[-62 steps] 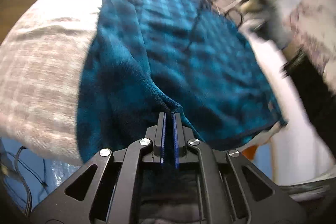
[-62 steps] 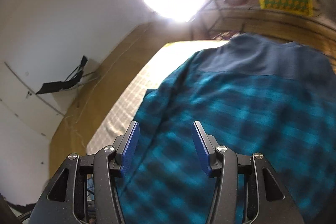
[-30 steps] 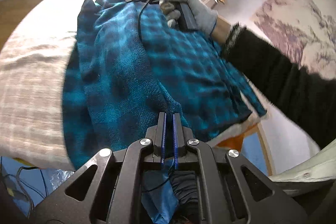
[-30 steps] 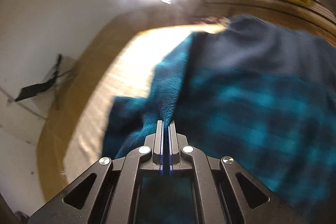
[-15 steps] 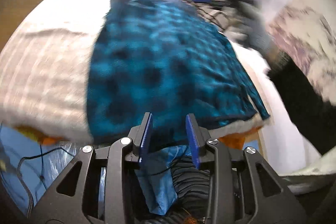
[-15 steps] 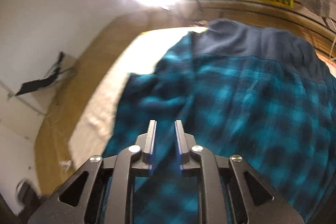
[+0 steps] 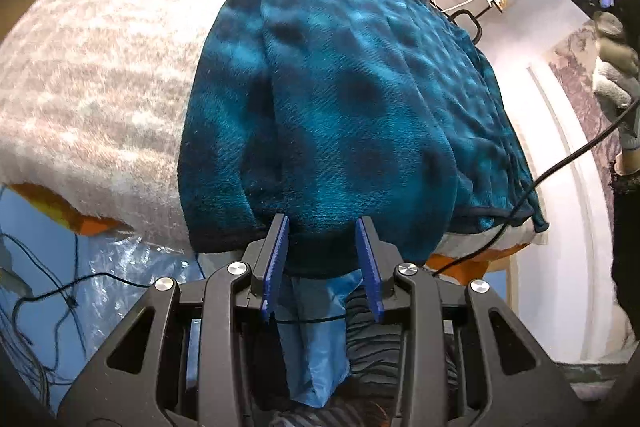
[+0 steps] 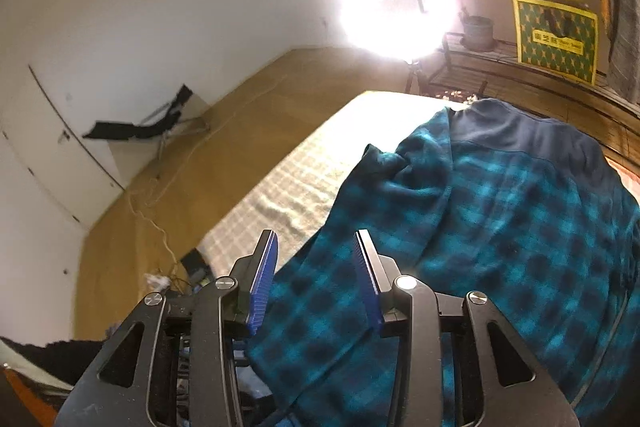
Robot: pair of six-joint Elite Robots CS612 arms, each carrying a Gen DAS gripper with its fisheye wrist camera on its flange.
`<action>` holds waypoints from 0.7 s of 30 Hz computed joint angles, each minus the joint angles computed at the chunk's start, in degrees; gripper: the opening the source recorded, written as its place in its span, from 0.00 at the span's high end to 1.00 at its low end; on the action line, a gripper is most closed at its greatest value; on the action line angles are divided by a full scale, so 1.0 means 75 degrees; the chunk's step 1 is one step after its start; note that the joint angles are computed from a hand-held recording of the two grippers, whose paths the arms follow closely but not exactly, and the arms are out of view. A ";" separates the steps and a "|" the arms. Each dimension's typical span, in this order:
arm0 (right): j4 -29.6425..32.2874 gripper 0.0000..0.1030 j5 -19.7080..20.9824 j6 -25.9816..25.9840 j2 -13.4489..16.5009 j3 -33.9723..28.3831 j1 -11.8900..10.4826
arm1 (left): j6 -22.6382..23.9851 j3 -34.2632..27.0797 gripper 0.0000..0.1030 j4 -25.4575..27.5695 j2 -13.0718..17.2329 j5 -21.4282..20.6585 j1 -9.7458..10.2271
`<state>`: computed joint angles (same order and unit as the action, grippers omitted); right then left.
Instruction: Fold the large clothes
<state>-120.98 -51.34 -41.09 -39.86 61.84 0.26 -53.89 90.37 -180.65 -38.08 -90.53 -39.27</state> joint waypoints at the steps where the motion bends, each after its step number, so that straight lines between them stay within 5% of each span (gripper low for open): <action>1: 0.0026 0.63 -0.0035 0.0060 0.0053 -0.0044 0.0048 | -0.0067 -0.0016 0.67 -0.0066 0.0032 -0.0044 0.0014; 2: -0.0007 0.63 -0.0132 0.0167 0.0195 -0.0183 0.0144 | -0.0103 -0.0004 0.70 -0.0153 0.0048 -0.0065 0.0026; 4: -0.0126 0.63 -0.0459 0.0356 0.0477 -0.0467 0.0340 | -0.0118 0.0008 0.91 -0.0184 0.0064 -0.0056 0.0051; 7: -0.0087 0.63 -0.1059 0.0730 0.1072 -0.1194 0.0653 | -0.0372 0.0068 0.94 -0.0679 0.0146 -0.0281 0.0115; 14: 0.0789 0.63 -0.2432 0.1936 0.2736 -0.3683 0.1205 | -0.0209 0.0119 0.96 -0.1121 0.0135 -0.0273 0.0112; 18: 0.0967 0.63 -0.3362 0.2035 0.3343 -0.4596 0.1429 | -0.0331 0.0150 0.95 -0.1201 0.0125 -0.0241 0.0113; 21: 0.1257 0.63 -0.3848 0.2033 0.3698 -0.5200 0.1530 | -0.0542 0.0140 0.78 -0.1088 0.0152 -0.0346 0.0159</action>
<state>-111.56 -80.20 -25.84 -12.13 22.84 11.73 -57.95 91.41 -188.81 -36.94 -93.13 -38.08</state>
